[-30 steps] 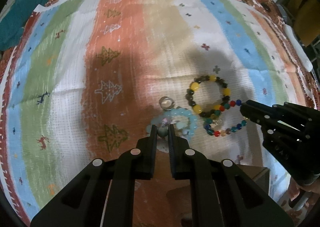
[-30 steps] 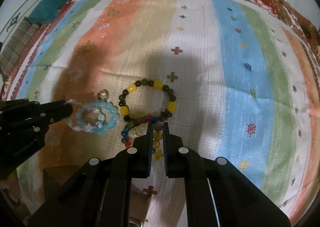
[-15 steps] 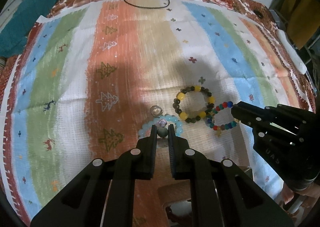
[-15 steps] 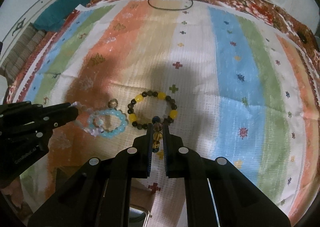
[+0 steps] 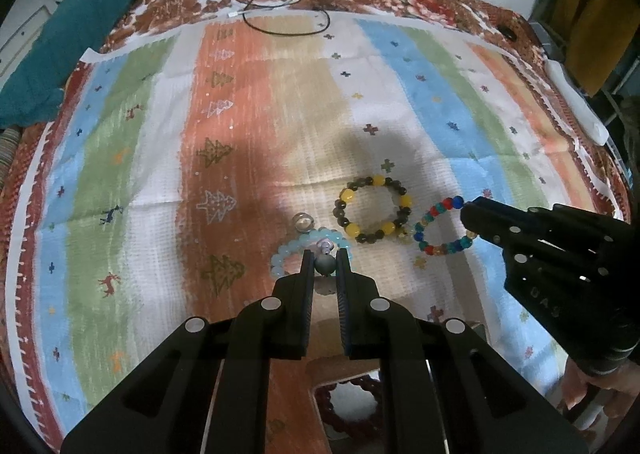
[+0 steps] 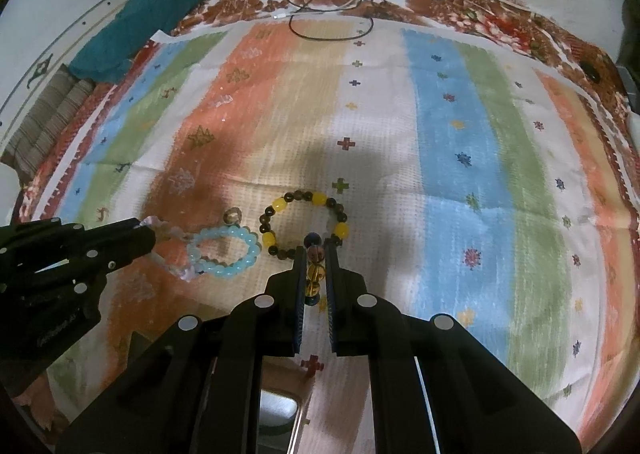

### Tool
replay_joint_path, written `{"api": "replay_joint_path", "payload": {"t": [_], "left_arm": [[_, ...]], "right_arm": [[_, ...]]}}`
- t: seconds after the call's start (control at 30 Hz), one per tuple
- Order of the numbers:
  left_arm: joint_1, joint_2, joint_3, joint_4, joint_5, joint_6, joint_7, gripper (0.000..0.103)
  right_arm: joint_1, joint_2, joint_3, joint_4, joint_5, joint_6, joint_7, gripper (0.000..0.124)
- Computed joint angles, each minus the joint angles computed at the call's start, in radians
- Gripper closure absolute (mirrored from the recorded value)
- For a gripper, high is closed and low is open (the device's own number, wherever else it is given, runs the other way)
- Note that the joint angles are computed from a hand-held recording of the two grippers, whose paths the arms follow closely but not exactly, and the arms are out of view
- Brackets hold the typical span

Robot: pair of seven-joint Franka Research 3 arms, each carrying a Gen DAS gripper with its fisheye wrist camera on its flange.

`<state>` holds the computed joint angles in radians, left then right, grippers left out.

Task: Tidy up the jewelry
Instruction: 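Lift and carry both held bracelets over the silver tin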

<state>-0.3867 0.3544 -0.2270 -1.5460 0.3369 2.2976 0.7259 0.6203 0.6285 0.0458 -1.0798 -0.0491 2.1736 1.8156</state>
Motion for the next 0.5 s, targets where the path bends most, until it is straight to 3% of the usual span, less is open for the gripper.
{"api": "replay_joint_path", "payload": {"t": [0.5], "left_arm": [[-0.004,-0.075,-0.007,-0.071,0.023,0.057,-0.037,0.093]], "right_arm": [[0.003,-0.128,0.014,-0.191,-0.02,0.139,0.019,0.114]]}}
